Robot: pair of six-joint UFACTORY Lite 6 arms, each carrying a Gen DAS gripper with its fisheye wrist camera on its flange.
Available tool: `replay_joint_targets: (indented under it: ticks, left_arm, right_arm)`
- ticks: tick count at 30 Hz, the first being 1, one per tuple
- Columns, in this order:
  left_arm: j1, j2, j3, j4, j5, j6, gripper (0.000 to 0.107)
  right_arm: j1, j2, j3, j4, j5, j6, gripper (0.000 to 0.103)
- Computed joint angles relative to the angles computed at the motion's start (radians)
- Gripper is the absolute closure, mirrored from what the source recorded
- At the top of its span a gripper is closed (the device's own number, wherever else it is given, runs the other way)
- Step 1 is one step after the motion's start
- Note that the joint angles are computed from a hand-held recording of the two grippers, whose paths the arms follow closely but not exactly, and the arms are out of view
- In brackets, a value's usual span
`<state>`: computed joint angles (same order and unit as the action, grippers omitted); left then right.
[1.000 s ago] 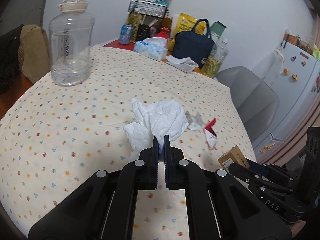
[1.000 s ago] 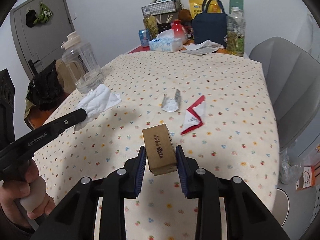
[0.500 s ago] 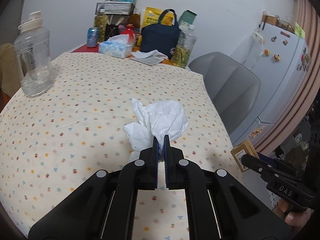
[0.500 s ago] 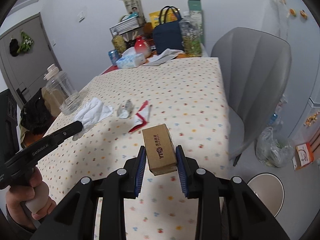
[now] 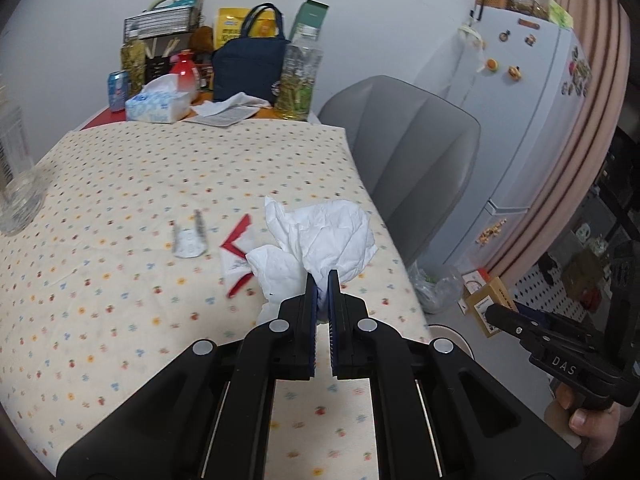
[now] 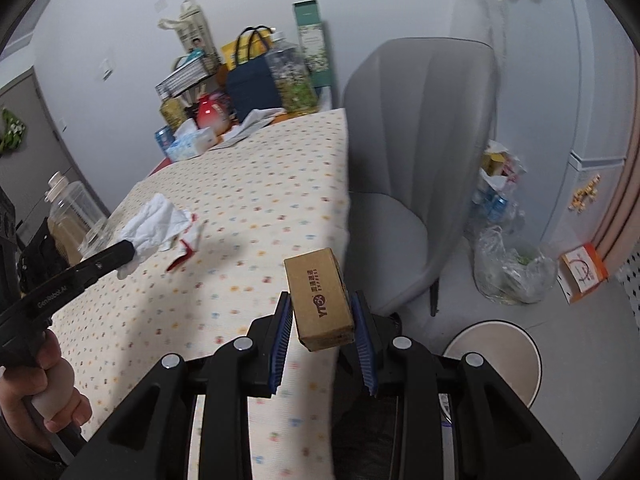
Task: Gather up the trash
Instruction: 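Carry the tissue and cardboard box to the white bin and release both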
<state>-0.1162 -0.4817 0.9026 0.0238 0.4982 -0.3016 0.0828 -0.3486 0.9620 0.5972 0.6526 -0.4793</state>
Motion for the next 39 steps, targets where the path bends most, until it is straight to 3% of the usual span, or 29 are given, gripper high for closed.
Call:
replay_joint_targets:
  ticks: [8,15,36,37,39]
  left_arm:
    - [-0.206,0.203,0.124,0.222,-0.031,-0.258,0.101]
    - [-0.329,0.401,0.262,0.299,-0.044,-0.355,0.101]
    - [-0.457,0.776,0.610,0.164,-0.006,-0.230,0.101]
    - [-0.462,0.789,0.625,0.164,0.000,-0.231,0.101]
    - [-0.472,0.813,0.652,0.171,0.009,-0.236,0.101]
  right_arm:
    - [-0.285,0.073,-0.046,0.164,0.044,-0.264,0.072]
    - [-0.442,0.193,-0.052,0.230,0.035,-0.401,0.072]
    - [-0.635,0.650,0.087,0.322,-0.106,-0.582,0.070]
    - [-0.636,0.674,0.099,0.318,-0.116,-0.579,0.067]
    - [-0.639,0.711,0.119,0.313,-0.133,-0.578,0.036]
